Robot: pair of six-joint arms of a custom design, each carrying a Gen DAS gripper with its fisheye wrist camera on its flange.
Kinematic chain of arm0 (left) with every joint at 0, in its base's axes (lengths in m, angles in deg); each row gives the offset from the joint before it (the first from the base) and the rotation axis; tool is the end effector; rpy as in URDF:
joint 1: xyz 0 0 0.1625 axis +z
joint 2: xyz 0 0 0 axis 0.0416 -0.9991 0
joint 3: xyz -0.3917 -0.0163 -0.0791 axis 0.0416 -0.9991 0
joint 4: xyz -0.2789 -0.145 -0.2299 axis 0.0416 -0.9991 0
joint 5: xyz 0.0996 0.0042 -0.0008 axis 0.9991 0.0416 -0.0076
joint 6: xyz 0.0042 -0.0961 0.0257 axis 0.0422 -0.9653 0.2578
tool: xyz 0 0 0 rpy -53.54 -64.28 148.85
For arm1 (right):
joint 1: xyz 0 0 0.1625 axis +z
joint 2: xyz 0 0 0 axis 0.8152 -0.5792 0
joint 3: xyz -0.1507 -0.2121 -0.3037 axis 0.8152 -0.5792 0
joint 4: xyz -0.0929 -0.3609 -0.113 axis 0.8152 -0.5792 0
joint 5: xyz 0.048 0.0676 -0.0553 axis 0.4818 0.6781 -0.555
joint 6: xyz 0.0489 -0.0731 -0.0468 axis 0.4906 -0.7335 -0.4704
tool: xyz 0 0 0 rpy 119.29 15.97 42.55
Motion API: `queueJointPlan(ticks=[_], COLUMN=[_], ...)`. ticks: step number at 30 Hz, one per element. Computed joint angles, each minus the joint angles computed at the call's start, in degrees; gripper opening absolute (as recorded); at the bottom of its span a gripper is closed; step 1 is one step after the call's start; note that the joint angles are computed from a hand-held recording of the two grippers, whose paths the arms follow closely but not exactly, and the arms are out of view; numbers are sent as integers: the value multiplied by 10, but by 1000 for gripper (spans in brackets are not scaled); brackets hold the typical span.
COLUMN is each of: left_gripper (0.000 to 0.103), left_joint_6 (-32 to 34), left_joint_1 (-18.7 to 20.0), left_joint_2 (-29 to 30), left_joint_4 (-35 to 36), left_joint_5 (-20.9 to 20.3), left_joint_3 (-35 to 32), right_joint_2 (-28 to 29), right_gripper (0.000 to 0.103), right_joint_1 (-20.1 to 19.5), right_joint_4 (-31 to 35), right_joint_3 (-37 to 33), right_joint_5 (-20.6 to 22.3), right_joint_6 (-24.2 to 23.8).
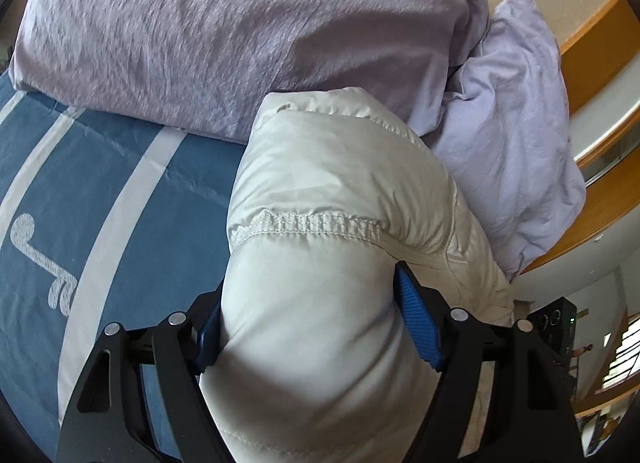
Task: Fold large clothes
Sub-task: 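Lower the jacket bundle onto the striped sheet with both grippers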
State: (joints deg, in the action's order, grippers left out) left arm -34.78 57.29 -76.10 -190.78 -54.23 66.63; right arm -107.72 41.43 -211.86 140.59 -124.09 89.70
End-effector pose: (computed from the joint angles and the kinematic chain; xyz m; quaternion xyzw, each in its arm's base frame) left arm -0.1654 -0.6166 0.2923 0.1124 0.9615 -0.2299 0.0997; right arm 0.1939 -0.5614 0.1890 0.1200 0.9520 -0.2733 0.0674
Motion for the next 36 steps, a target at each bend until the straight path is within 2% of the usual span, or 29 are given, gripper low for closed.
queueJointPlan(ticks=[5, 7, 9, 11, 14, 17, 20, 22, 25, 29, 36], left_gripper=[85, 87, 89, 91, 94, 95, 99, 102, 102, 102, 102], left_joint_6=[20, 40, 66, 80, 104, 115, 157, 168, 181, 206, 212], left_joint_1=[-16, -30, -48, -59, -73, -78, -83, -78, -71, -71, -78], left_joint_2=[0, 1, 5, 10, 24, 39, 48, 52, 58, 65, 77], left_joint_4=[-7, -22, -51, -67, -82, -61, -110, -120, -127, -152, -150], left_joint_5=[48, 91, 145, 167, 183, 189, 225, 223, 216, 234, 266], left_joint_3=[5, 9, 16, 18, 17, 18, 46, 47, 46, 55, 52], right_joint_2=[-39, -54, -52, -49, -25, 16, 53, 71, 84, 89, 107], right_gripper=[79, 83, 83, 83, 83, 83, 83, 79, 79, 79, 79], right_joint_1=[21, 34, 62, 80, 113, 147, 166, 169, 161, 150, 146], right_joint_4=[21, 17, 5, -1, 9, -8, -30, -33, -70, -85, -85], right_joint_3=[21, 28, 16, 4, -30, -62, -73, -73, -60, -51, -61], right_joint_5=[-78, -116, -192, -229, -281, -341, -385, -417, -418, -410, -419], right_joint_6=[2, -4, -19, -35, -77, -139, -190, -206, -224, -221, -210])
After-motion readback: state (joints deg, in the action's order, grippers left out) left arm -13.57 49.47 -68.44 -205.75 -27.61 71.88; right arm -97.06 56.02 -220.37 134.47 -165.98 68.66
